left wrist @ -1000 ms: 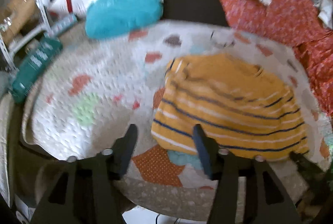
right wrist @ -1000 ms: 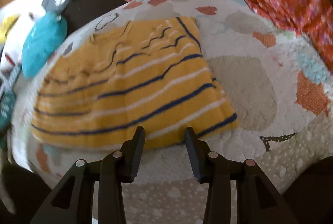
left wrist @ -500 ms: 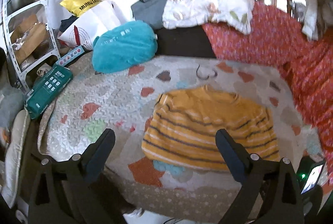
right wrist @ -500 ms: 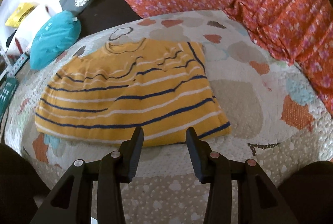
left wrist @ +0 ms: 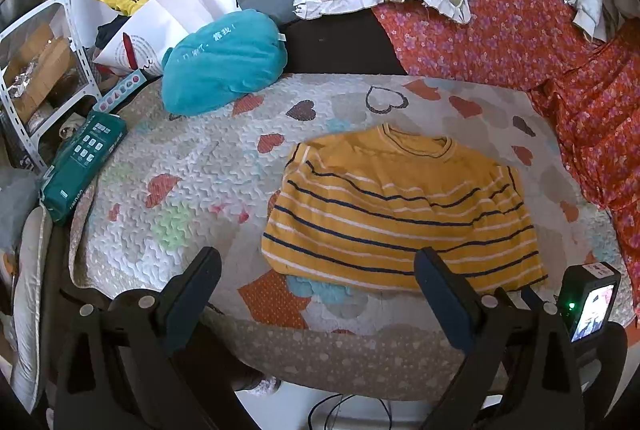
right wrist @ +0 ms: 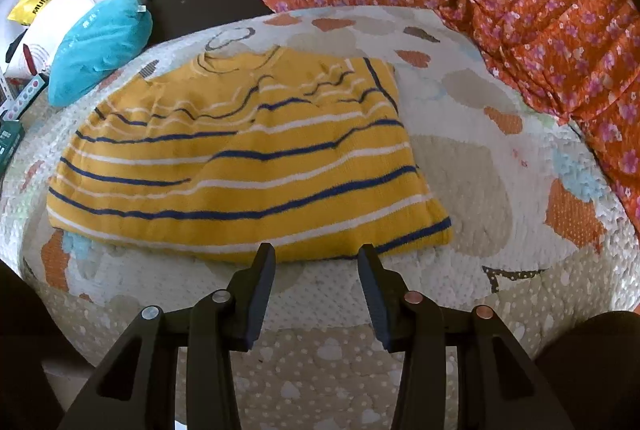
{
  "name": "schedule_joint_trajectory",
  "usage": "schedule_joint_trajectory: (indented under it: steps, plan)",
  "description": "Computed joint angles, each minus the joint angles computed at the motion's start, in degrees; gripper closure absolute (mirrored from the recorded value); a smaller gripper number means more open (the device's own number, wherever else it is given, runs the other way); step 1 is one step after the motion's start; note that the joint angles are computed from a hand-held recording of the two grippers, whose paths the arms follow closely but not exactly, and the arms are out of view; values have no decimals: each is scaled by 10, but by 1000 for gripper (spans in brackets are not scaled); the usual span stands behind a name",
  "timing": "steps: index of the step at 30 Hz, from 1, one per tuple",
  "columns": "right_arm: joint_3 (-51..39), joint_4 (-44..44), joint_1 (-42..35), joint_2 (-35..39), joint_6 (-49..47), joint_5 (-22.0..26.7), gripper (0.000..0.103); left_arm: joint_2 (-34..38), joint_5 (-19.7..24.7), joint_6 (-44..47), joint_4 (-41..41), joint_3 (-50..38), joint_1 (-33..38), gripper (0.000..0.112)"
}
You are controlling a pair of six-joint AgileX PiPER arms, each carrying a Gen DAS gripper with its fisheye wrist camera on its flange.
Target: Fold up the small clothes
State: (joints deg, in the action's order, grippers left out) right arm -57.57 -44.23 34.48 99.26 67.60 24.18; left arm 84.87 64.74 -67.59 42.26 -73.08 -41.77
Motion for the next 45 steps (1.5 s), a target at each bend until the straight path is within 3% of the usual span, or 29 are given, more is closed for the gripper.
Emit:
schedule_joint_trajectory:
  steps: [27,36,45]
  plan:
    - [-3,6,0,9,-20,9,56,-4,-39,11,-61,28,40,16]
    - [-7,15,9,22,-31,17,55,6,-93,26,-106,67,82,16]
    - [-13,-5,32,35,-25,37,55,36,-180,74,-163,100,172,16]
